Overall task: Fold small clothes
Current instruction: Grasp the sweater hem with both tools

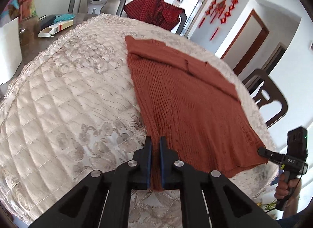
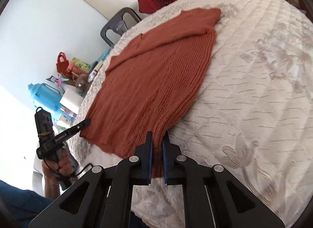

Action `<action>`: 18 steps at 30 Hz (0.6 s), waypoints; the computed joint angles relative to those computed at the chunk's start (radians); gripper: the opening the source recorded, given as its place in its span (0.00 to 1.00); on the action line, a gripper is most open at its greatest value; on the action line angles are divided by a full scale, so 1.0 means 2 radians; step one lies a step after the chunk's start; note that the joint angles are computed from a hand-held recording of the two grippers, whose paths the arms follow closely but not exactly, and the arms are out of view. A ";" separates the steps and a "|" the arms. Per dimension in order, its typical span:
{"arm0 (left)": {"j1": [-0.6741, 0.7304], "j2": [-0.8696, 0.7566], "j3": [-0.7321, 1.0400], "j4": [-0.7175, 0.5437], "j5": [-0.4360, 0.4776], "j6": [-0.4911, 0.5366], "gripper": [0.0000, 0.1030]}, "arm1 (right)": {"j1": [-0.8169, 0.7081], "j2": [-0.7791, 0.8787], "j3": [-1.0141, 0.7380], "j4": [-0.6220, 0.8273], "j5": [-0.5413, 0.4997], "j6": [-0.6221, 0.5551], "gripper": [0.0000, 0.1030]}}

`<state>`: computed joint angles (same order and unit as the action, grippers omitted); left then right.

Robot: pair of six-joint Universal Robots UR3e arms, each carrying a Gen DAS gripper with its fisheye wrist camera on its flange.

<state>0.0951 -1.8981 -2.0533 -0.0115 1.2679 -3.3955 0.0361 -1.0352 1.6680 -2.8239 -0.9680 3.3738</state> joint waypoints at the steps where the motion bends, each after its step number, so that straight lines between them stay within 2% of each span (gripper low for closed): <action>1: 0.005 0.008 -0.011 0.005 -0.003 0.000 0.08 | -0.007 -0.014 0.020 -0.011 0.005 0.001 0.07; 6: 0.014 0.002 -0.033 0.013 -0.021 0.003 0.08 | -0.035 -0.060 0.094 -0.035 -0.001 0.001 0.07; 13: 0.017 0.007 -0.037 0.014 -0.030 0.005 0.08 | -0.037 -0.047 0.088 -0.028 0.001 -0.002 0.06; 18: 0.028 0.012 -0.046 0.028 -0.062 0.000 0.08 | -0.044 -0.047 0.086 -0.018 0.020 -0.013 0.06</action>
